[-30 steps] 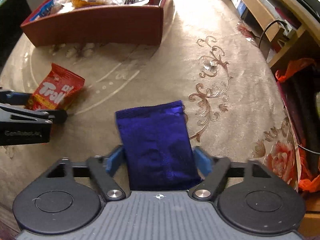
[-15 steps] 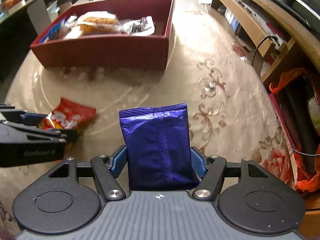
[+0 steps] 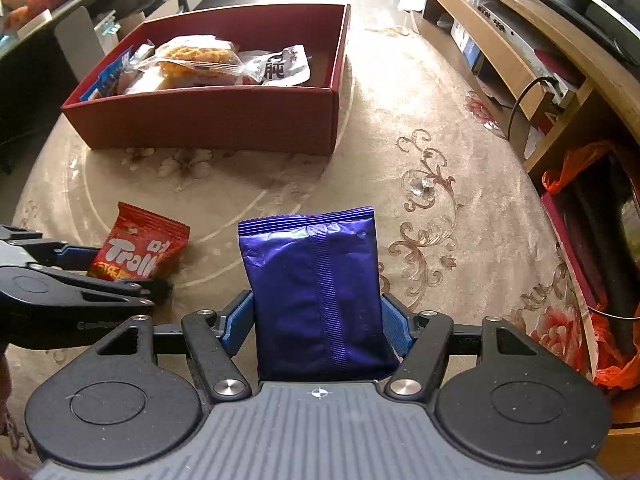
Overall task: Organize snacks
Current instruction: 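Lift both packets and carry them over the red box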
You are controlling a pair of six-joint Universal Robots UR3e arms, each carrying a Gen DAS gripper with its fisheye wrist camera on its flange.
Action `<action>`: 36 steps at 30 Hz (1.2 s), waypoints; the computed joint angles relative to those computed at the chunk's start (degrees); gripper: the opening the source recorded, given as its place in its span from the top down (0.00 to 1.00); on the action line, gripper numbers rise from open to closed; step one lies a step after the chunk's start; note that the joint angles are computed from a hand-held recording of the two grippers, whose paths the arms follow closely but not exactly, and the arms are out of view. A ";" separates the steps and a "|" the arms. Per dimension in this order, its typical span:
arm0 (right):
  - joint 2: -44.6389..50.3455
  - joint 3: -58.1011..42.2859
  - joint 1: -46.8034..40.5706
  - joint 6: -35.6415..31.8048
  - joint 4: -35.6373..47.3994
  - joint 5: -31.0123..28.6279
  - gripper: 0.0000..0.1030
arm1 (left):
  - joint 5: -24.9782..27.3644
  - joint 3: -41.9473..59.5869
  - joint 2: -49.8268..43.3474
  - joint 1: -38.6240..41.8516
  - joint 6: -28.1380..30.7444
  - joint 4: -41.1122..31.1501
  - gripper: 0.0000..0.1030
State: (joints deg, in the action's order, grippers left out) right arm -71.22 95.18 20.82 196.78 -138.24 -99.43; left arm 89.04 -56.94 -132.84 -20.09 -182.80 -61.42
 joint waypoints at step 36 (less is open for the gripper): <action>3.18 -7.85 2.17 -0.46 -3.33 -3.07 0.29 | 3.50 -3.94 6.61 1.65 -1.02 8.05 0.52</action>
